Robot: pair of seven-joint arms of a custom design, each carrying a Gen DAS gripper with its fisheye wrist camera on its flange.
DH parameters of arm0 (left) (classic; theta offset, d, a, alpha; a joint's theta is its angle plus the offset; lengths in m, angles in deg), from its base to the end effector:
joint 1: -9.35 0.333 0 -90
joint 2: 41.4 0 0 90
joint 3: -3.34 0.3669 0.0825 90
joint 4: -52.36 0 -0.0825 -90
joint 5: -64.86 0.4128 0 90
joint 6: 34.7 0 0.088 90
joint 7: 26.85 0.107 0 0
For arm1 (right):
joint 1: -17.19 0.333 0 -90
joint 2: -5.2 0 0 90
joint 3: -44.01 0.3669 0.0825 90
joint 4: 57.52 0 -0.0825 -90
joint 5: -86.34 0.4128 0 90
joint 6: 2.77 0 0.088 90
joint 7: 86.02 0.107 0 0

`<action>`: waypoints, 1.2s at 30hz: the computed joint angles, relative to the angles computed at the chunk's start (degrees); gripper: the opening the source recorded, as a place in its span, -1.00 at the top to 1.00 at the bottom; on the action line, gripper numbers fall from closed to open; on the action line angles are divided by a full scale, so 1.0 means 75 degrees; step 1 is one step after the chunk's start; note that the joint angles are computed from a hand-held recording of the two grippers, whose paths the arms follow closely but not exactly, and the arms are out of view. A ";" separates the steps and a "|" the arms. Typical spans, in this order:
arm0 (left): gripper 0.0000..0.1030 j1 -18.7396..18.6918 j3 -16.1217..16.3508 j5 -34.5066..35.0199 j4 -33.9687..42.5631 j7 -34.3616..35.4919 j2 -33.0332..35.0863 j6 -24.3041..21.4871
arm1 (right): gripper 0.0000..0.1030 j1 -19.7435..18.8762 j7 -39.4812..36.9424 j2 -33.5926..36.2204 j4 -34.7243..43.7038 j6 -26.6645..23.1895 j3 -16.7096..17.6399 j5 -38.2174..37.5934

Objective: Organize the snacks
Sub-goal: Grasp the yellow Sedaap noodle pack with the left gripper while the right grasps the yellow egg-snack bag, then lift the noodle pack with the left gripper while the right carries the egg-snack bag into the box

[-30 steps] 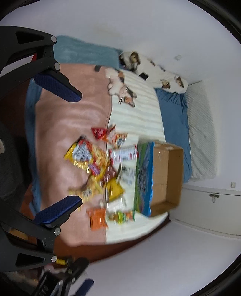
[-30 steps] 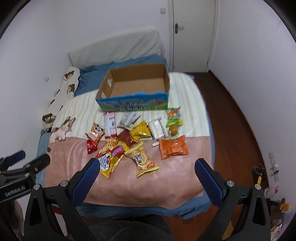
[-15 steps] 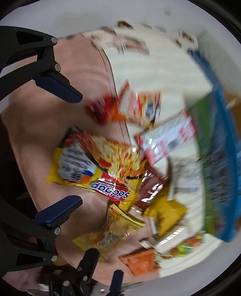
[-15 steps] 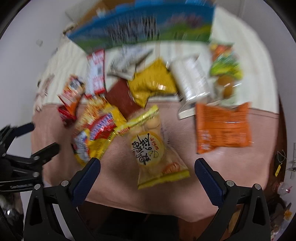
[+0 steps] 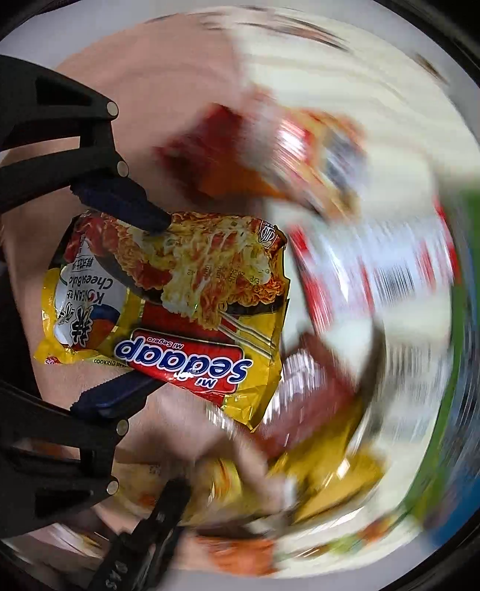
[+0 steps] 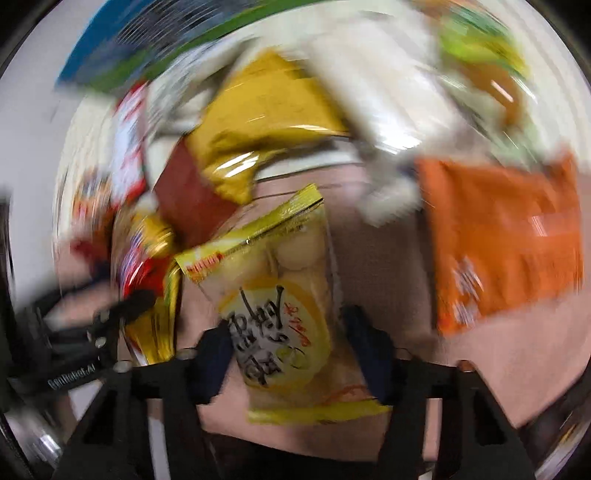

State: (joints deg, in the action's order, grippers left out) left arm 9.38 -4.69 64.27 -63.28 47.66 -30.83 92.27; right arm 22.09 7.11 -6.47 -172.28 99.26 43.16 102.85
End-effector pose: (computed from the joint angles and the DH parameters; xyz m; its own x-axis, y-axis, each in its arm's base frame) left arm 0.6139 -0.0835 0.3965 0.1388 -0.9896 0.0367 -0.9903 -0.1390 -0.0052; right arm 0.5112 0.0602 0.5908 -0.0508 -0.9593 -0.2778 -0.9983 0.0407 0.0423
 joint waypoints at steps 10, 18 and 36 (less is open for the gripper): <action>-0.49 -0.0036 -0.0018 -0.0260 -0.0857 -0.0234 -0.0354 0.0811 | -0.49 0.0151 0.0545 -0.0306 -0.0358 0.0069 0.0289 -0.0329; -0.33 0.0035 0.0048 -0.0573 -0.1441 0.0033 -0.0851 0.1402 | 0.09 0.0467 0.1173 -0.0443 -0.0709 0.0775 0.0643 -0.1110; 0.50 -0.0432 0.0162 -0.0806 -0.0808 -0.0308 -0.1842 0.0132 | 0.30 0.0715 0.0543 -0.0910 -0.0051 0.0525 0.0318 -0.0236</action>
State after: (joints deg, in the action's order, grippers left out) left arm 6.14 -3.47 58.23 -69.34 45.35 -44.65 93.26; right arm 27.45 11.18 -13.30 -172.67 103.20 45.55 101.07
